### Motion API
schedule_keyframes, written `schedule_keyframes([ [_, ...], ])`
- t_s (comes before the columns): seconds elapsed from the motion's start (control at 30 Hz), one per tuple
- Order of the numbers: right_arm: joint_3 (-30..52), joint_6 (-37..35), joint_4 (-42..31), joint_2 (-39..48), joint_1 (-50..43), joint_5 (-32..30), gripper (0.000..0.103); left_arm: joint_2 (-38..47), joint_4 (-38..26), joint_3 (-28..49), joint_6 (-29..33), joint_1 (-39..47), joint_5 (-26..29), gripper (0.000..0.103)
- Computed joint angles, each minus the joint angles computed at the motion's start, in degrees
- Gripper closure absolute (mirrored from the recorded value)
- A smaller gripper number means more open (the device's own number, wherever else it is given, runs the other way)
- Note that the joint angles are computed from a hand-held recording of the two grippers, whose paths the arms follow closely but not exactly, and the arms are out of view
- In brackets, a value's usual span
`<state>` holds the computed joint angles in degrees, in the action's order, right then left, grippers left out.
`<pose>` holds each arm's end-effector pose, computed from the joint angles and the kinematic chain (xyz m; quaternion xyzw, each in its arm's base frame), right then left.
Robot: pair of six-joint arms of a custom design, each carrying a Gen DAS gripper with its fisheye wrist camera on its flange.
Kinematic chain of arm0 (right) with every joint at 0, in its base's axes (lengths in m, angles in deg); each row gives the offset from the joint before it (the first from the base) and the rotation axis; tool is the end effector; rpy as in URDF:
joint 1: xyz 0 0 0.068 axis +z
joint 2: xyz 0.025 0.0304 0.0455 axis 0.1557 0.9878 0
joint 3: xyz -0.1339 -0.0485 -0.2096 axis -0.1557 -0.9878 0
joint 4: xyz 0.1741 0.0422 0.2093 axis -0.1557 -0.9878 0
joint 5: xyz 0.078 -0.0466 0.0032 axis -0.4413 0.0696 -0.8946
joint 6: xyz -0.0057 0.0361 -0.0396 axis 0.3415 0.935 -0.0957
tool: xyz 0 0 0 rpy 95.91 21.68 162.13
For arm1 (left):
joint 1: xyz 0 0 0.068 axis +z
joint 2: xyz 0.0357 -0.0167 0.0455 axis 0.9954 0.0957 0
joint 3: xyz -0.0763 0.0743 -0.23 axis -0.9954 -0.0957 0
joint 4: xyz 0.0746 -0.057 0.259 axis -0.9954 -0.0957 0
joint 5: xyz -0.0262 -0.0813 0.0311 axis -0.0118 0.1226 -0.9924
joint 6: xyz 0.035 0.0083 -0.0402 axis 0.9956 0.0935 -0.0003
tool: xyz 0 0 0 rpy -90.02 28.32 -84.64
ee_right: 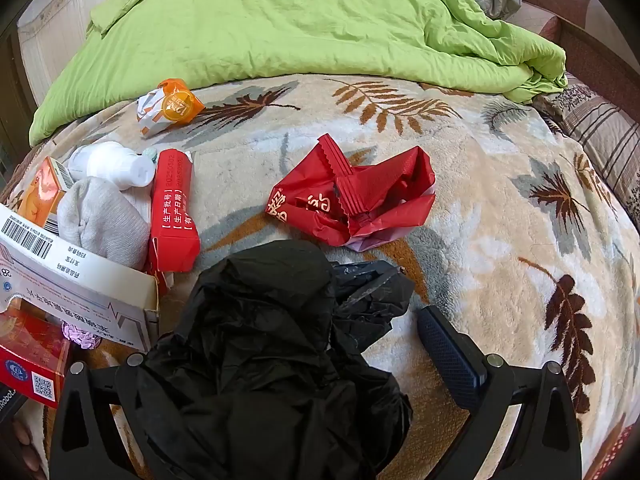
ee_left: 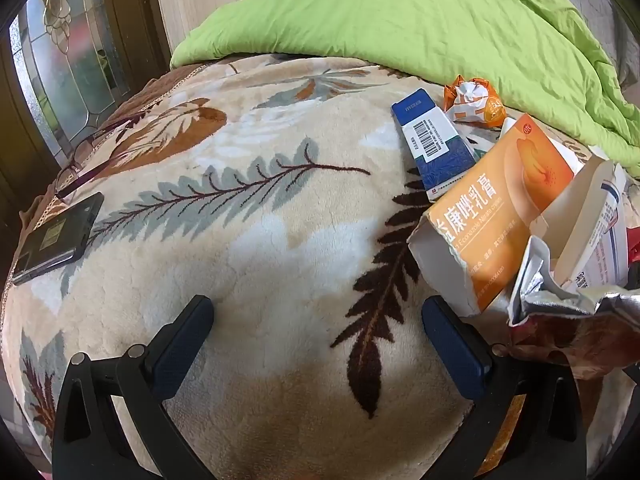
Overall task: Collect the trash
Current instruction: 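Hold the black plastic bag in the right gripper and lift it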
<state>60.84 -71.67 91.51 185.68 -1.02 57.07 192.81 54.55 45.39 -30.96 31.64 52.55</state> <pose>0.2937 -0.0389 -0.0384 -0.2064 0.9286 0.0759 0.2989 0.1490 -0.1609 -0.0337 -0.3498 0.8771 0.1554 0.2902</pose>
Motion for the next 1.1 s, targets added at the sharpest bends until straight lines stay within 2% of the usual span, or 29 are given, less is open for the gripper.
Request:
schedule_keyframes([
  [0.67,-0.01,0.07,0.12,0.06,-0.02,-0.15,0.000,-0.20,0.69,-0.34,0.04,-0.03,-0.05,0.000],
  [0.93,-0.04,0.07,0.35,0.17,0.07,0.02,0.000,-3.13,-0.21,-0.56,4.24,-0.61,1.22,0.000],
  [1.03,0.31,-0.80,-2.33,-1.28,0.20,0.45,0.000,-6.17,1.23,-2.85,1.27,-2.56,-0.04,0.000],
  [1.1,1.83,-4.41,-8.28,-2.67,-0.44,-0.39,0.000,-6.85,-2.89,-1.94,-3.26,-4.95,-2.12,0.000],
])
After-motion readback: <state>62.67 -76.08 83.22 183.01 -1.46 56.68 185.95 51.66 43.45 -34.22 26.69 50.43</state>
